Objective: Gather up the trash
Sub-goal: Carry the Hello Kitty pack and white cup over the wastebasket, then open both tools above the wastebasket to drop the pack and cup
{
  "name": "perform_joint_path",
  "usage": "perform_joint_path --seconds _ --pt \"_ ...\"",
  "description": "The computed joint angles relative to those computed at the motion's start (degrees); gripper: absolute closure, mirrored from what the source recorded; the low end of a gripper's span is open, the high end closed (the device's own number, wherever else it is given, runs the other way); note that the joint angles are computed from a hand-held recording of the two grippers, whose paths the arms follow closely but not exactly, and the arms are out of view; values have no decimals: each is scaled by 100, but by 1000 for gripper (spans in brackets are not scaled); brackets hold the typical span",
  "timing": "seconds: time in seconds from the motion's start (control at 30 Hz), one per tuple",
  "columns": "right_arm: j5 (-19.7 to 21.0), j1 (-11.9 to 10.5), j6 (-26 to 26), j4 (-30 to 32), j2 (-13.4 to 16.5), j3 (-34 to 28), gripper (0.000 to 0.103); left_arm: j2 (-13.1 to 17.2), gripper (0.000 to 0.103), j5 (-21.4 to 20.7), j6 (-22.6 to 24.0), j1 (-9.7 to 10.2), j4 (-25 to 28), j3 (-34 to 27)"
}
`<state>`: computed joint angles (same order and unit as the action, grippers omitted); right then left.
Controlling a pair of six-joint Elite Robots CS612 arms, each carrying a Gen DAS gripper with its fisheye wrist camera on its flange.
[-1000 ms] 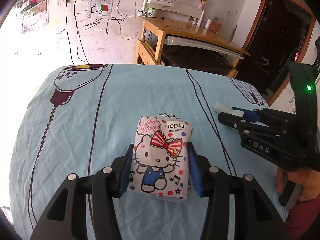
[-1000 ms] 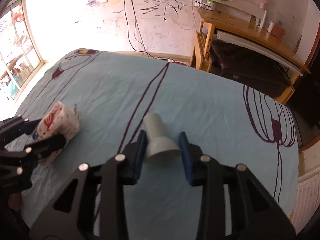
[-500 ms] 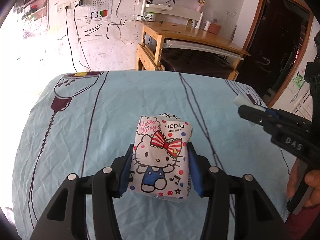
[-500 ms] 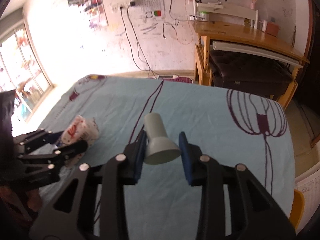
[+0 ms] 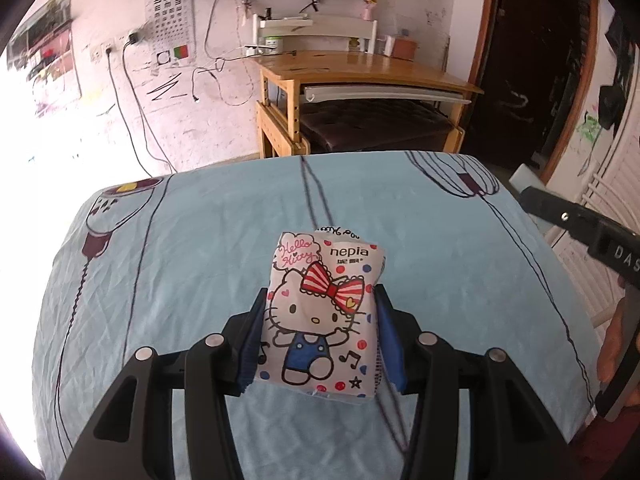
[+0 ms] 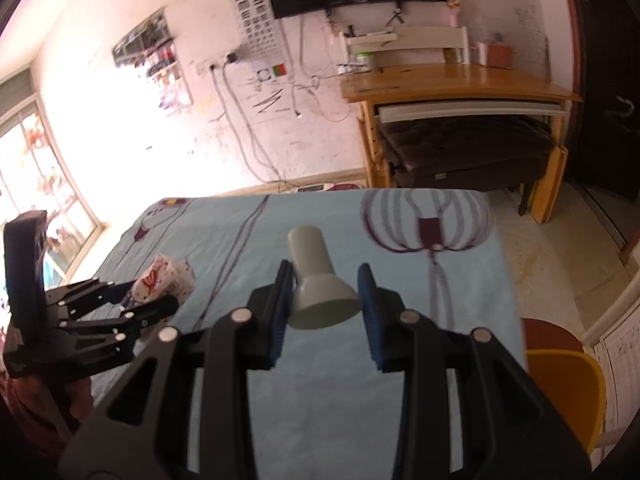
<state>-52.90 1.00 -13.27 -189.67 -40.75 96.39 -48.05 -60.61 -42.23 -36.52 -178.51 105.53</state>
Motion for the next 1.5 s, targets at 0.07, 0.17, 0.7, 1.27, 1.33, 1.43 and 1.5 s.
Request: perform_joint_path --seconds 0.07,0.17,0.7,1.27,1.33,1.43,1.5 --pt "41 -88 103 -46 27 -5 71 14 58 14 56 -36 90 -78" --pt "93 -228 298 -155 76 -11 71 41 58 41 172 -98 226 -198" --pt "-79 -888 1057 -632 218 -17 71 276 58 -272 883 -352 667 -1009" --pt "-495 -1254 1359 -376 319 -120 27 800 58 -1060 1486 -527 1300 -2314" --pt "-407 -1297 1520 -538 330 -108 26 867 58 -1216 1495 -525 1403 -2457" --pt "-320 -1368 1910 -907 350 -82 16 987 58 -1435 1528 -530 1535 -2686" --pt "-141 -1444 2190 -1159 376 -67 14 1067 58 -1541 1557 -540 1634 -2822"
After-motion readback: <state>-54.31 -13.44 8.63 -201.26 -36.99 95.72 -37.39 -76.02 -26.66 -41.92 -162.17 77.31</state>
